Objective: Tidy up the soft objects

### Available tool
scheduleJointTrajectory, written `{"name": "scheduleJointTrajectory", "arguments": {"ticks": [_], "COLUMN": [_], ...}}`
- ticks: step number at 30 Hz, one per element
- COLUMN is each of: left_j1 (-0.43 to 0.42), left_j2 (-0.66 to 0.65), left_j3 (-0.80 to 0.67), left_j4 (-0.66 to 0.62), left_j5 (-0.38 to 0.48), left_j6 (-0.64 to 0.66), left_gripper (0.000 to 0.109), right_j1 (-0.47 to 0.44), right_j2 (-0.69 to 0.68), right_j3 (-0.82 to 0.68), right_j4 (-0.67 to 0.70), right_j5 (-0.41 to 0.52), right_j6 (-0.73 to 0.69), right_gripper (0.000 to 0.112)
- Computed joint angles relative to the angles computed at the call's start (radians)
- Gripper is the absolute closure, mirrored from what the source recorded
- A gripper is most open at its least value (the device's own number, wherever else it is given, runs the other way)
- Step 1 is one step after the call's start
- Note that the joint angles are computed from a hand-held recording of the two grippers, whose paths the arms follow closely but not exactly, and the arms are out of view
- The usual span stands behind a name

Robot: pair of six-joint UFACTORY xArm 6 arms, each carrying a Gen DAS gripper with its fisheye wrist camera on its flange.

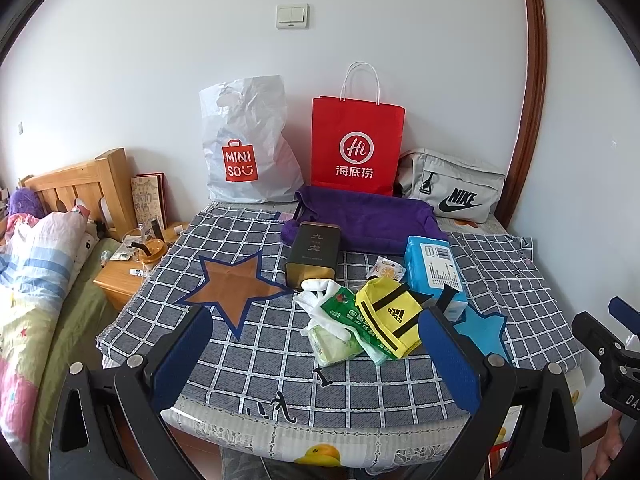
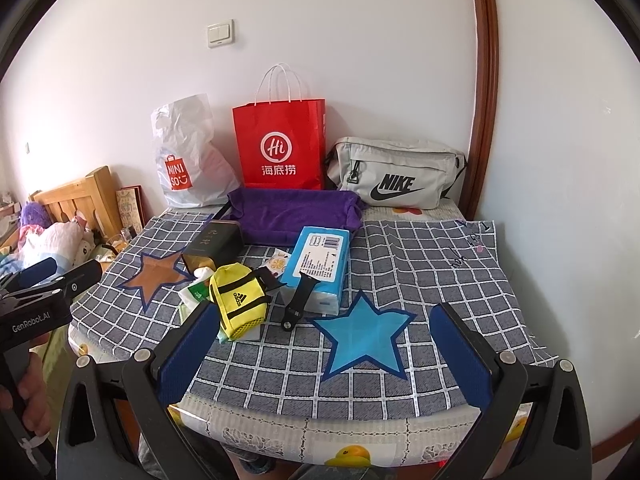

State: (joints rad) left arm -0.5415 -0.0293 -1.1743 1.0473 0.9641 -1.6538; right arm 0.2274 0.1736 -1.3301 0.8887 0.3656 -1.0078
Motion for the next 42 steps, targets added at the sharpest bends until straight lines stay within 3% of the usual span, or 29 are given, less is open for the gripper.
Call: {"name": "scheduleJointTrajectory", "arguments": {"ticks": [19,29,33,42], "left_j1": [0.069,0.155,0.198,0.263], "left_j2": [0.067,0.128,0.174,0.250], "left_j3": [-0.011,-0.057,-0.066,-0.083], "left_j4": [-0.024,-0.080,-0.119,-0.177], "left_j5": [-0.096,-0.149,-0.212,-0.233], "left_j6": [0.028,0.134,0.182,0.212], "left_gripper": [0.006,0.006,0.006,0.006], "right_j1": [0.026,0.046,0.052,0.096], "right_j2": [0.106,0.218,0.285,0.409], "right_j3": [-0.079,-0.200,-0.269,-0.393], "right_j4": [-0.095,-0.127,-0.160,-0.119], "right_j5": [0.001,0.001,0.016,0.123], "right_j6": [0.094,0.112,0.128,0.019], "right_gripper": [0.009,0.009,0.010,0.010]}}
